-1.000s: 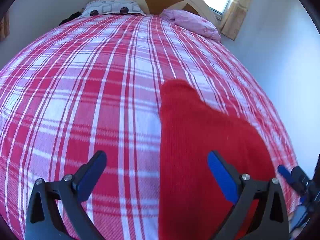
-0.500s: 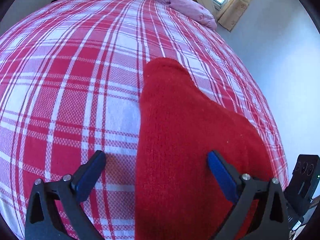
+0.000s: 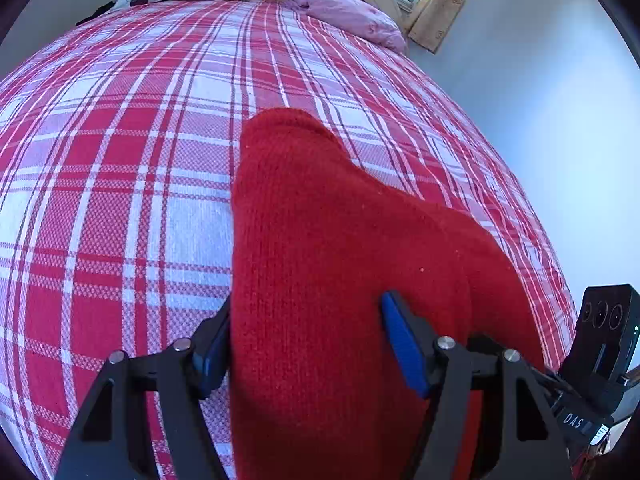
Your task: Fold small clothes
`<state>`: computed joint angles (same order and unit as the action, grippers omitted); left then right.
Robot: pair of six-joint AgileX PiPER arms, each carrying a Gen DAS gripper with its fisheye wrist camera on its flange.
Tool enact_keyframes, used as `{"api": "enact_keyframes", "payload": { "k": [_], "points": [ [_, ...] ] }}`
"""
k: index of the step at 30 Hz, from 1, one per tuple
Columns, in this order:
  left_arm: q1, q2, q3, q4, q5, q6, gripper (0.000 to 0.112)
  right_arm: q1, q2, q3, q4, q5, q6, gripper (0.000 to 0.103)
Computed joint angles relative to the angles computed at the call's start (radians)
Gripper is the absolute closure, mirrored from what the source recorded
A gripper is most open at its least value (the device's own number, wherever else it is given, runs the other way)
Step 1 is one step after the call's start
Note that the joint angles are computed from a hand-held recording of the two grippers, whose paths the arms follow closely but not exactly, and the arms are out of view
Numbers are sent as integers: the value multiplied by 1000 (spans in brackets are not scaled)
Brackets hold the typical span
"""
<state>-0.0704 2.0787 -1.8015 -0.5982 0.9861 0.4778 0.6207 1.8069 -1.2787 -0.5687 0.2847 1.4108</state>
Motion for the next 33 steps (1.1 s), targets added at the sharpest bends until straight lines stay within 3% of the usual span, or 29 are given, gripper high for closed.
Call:
{"api": "enact_keyframes", "payload": {
  "k": [6,10,12,15,17,26,33],
  "points": [
    [-2,-43,67,-22,-55,23,62,65,23,-75,-134,143,90,54],
    [-59,-109,127,112,-153,-54,73,138,57,-173,-212,319,96,59],
    [-83,-128,141,178,-182,-101,75,148,38,-153,-251,309,158,60],
    [-93,-166,173,224,-208,-126,76,144,-18,-57,-338,207,341,60],
    [-92,-198,201,243,-221,-129,76,154,-37,-22,-394,184,444,60],
    [-51,-348,355,217,-246,-81,76,326,-58,-77,-517,350,587,60],
    [-16,-472,469,245,-290,-56,76,407,-33,-112,-539,389,647,60]
  ]
}}
